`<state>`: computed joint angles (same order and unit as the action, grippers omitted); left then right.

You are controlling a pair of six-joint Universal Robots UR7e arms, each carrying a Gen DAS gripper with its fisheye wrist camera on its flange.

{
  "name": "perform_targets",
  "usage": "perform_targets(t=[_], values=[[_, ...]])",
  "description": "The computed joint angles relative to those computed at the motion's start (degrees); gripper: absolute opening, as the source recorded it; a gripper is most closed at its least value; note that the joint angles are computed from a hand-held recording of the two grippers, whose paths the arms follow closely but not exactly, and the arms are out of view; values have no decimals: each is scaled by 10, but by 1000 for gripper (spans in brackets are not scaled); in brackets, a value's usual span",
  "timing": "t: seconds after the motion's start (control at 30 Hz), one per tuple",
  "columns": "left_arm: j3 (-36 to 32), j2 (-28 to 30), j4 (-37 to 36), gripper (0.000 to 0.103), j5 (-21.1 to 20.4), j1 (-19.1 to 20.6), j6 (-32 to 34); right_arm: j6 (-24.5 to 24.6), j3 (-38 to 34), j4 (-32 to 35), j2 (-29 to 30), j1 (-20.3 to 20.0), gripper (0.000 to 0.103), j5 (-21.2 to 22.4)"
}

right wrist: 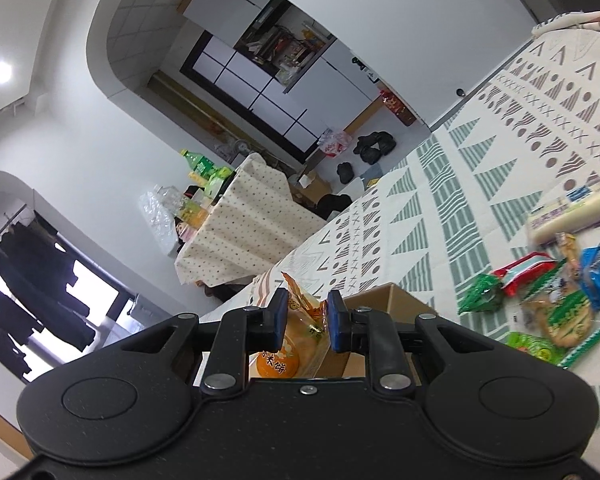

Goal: Organize snacks
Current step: 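Carry both snacks into the cardboard box and open both tools to release them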

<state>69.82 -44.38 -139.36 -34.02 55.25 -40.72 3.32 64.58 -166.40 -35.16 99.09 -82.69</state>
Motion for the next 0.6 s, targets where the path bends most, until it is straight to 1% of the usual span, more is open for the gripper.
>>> perform_targets(t=[0.2,0.37,0.43,0.53,0.6], values=[[-10,4,-3,19,-16,11,13,-2,-18,14,17,5,21,-3],[-17,5,9,19,-27,20,5,-5,-35,29,32,10,21,-18],[-19,5,12,22,-28,23,5,-7,-36,34,34,11,21,-26],[-27,6,34,23,-33,28,-10,-9,-37,40,35,12,21,-41],[-30,5,48,29,-33,29,-17,-13,-35,45,34,13,21,-49]])
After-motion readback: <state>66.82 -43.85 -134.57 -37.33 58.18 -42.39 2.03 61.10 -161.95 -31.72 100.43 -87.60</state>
